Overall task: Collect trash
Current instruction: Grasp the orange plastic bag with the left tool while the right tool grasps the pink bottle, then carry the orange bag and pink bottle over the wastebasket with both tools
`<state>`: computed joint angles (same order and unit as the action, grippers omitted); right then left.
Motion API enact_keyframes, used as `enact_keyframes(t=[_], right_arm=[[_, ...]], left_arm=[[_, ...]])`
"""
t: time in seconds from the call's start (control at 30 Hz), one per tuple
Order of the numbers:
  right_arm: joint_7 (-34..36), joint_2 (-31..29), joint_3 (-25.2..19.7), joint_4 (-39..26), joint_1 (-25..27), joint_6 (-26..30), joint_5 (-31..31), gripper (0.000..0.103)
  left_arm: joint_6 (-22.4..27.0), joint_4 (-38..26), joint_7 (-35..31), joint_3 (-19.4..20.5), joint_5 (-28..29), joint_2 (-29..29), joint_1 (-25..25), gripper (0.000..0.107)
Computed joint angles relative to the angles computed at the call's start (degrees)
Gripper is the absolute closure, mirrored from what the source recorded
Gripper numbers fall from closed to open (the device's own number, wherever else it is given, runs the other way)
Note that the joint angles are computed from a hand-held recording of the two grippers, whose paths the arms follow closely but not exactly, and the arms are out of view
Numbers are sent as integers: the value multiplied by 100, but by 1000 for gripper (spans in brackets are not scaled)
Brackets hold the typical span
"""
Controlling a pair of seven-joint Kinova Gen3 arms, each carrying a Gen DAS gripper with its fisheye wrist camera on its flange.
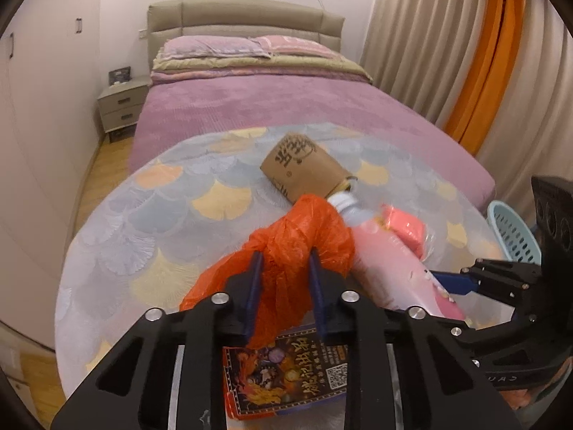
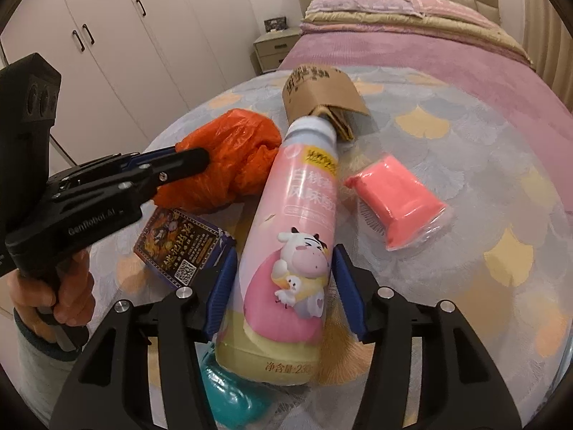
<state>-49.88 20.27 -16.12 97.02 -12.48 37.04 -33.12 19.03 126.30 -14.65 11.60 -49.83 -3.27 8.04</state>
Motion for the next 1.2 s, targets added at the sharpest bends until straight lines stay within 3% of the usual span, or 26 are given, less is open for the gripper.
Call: enact_keyframes(t=[0.13,0.3,0.67,0.97,1.2], right_arm=[[495,-217,-190,197,361,-4,-543,56],[915,-506,-70,357,526,206,-1057,57],[2097,-1304,754,954,1011,789,-2384,57],[2711,-1742,1651,1354,1583,997,-3103,57],[2783,-1628,2112,1324,2210,1022,-3265,57]], left_arm=[[89,108,648,334,-401,-380,-151,88],[380,55,862,838,-491,-747,-340,88],[740,-311,1285,1846,-725,-966,-541,88],[853,-934,2441,2346,-2055,-82,-98,88],[777,-1606,2834,2164,-2781,960,581,88]])
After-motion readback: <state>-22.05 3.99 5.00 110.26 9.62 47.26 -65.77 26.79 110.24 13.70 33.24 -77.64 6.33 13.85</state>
